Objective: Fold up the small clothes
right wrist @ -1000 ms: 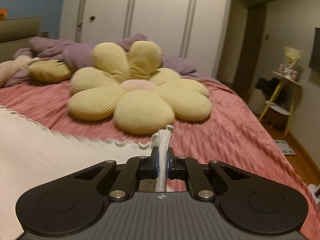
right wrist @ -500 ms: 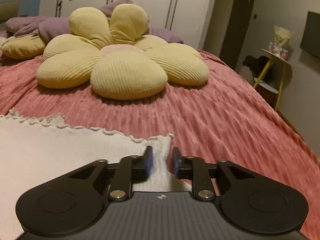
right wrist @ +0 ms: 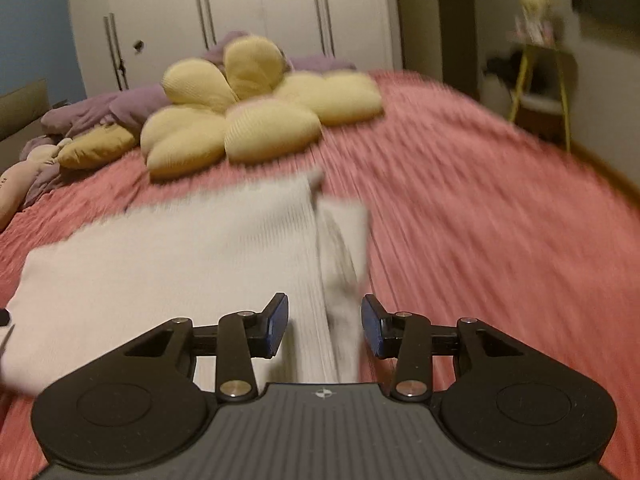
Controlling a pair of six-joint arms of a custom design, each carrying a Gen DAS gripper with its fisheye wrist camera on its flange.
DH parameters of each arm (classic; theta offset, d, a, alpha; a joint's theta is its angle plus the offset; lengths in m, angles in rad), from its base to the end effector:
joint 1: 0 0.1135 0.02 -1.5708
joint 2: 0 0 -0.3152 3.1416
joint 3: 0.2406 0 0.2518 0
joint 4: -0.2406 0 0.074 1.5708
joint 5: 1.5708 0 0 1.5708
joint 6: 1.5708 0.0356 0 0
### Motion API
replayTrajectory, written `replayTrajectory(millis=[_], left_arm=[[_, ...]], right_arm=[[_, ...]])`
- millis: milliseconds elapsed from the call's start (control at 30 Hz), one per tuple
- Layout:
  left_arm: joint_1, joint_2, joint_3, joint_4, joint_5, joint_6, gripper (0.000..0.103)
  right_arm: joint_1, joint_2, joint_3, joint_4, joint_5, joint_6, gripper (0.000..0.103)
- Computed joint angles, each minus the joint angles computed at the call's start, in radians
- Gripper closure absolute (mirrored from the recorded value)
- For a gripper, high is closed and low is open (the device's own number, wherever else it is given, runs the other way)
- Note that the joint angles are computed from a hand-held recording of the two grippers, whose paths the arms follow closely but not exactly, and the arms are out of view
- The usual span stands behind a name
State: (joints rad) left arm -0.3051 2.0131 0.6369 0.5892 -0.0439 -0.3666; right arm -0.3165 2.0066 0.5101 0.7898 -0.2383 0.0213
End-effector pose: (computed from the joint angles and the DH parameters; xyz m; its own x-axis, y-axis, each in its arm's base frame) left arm 0.3233 -0.1002 0.0924 -0.7276 -0.1463 -0.6702 0.0104 0.9745 -0.2240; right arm 0.3007 -0.0896 0.0893 -0.6141 0.2229 -0.7571 0.1450 0.9748 0.1694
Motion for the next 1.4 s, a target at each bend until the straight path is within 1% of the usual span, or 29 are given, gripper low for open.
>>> replayTrajectory(millis=[67,133,167,233,267,300,333,367,433,500,600,667,700,800,867,933,967,1033,1067,1100,1167,1300,1400], left_arm=[[0.009,0.000,-0.018,0.012,0.034,-0.050,0.038],[0.014,-0.001,-0.024,0.019,0.040,-0.081,0.042],[0.015,-0.005,-0.024,0.010,0.038,-0.092,0.048],[0.019,-0.017,-0.029,0.003,0.043,-0.107,0.051],[0.024,-0.018,-0.025,-0.009,0.048,-0.107,0.053],[0.030,-0.015,-0.019,-0.020,0.051,-0.105,0.057],[0.033,-0.011,-0.019,-0.026,0.049,-0.105,0.059],[0.039,-0.005,-0.012,-0.036,0.050,-0.110,0.062],[0.051,0.004,-0.006,-0.034,0.072,-0.128,0.064],[0.055,0.002,-0.005,-0.037,0.073,-0.130,0.071],[0.068,-0.004,-0.003,-0.045,0.087,-0.113,0.076],[0.079,-0.003,-0.005,-0.042,0.106,-0.107,0.078],[0.082,-0.003,-0.006,-0.041,0.109,-0.103,0.078],[0.084,-0.004,-0.010,-0.037,0.110,-0.110,0.079],[0.087,-0.006,-0.012,-0.036,0.115,-0.111,0.078],[0.088,-0.006,-0.010,-0.039,0.116,-0.108,0.078],[0.088,-0.006,-0.009,-0.041,0.114,-0.105,0.077],[0.087,-0.006,-0.007,-0.048,0.111,-0.098,0.071],[0.087,-0.006,-0.007,-0.050,0.105,-0.098,0.066],[0.089,-0.006,-0.007,-0.050,0.106,-0.099,0.062],[0.098,-0.004,-0.010,-0.047,0.115,-0.103,0.057],[0.117,-0.005,-0.015,-0.037,0.140,-0.108,0.053],[0.120,-0.010,-0.019,-0.030,0.144,-0.116,0.052]], right_arm=[[-0.046,-0.008,-0.029,-0.029,-0.059,0.033,0.064],[-0.079,-0.015,-0.037,-0.052,-0.116,0.050,0.066],[-0.091,-0.018,-0.026,-0.081,-0.146,0.051,0.070],[-0.106,-0.018,0.007,-0.144,-0.188,0.064,0.073],[-0.111,-0.015,0.026,-0.175,-0.205,0.072,0.081],[-0.118,-0.007,0.047,-0.205,-0.228,0.077,0.085],[-0.122,0.000,0.062,-0.223,-0.238,0.080,0.085],[-0.119,0.008,0.081,-0.245,-0.236,0.086,0.085],[-0.121,0.025,0.113,-0.285,-0.242,0.092,0.084],[-0.115,0.025,0.116,-0.286,-0.238,0.078,0.085],[-0.086,-0.003,0.088,-0.264,-0.180,-0.014,0.089],[-0.067,-0.014,0.070,-0.235,-0.107,-0.044,0.089],[-0.054,-0.014,0.059,-0.212,-0.068,-0.062,0.089],[-0.024,-0.008,0.042,-0.169,-0.008,-0.114,0.089],[-0.015,-0.015,0.043,-0.176,0.012,-0.124,0.089],[-0.015,-0.028,0.054,-0.210,0.014,-0.130,0.087],[-0.018,-0.038,0.055,-0.223,0.014,-0.132,0.085],[-0.027,-0.057,0.060,-0.248,0.001,-0.124,0.084],[-0.029,-0.067,0.056,-0.250,0.000,-0.115,0.084],[-0.028,-0.074,0.049,-0.245,0.002,-0.107,0.083],[-0.025,-0.092,0.030,-0.220,0.013,-0.100,0.083],[0.009,-0.117,-0.007,-0.148,0.080,-0.116,0.083],[0.034,-0.126,-0.017,-0.121,0.090,-0.123,0.083]])
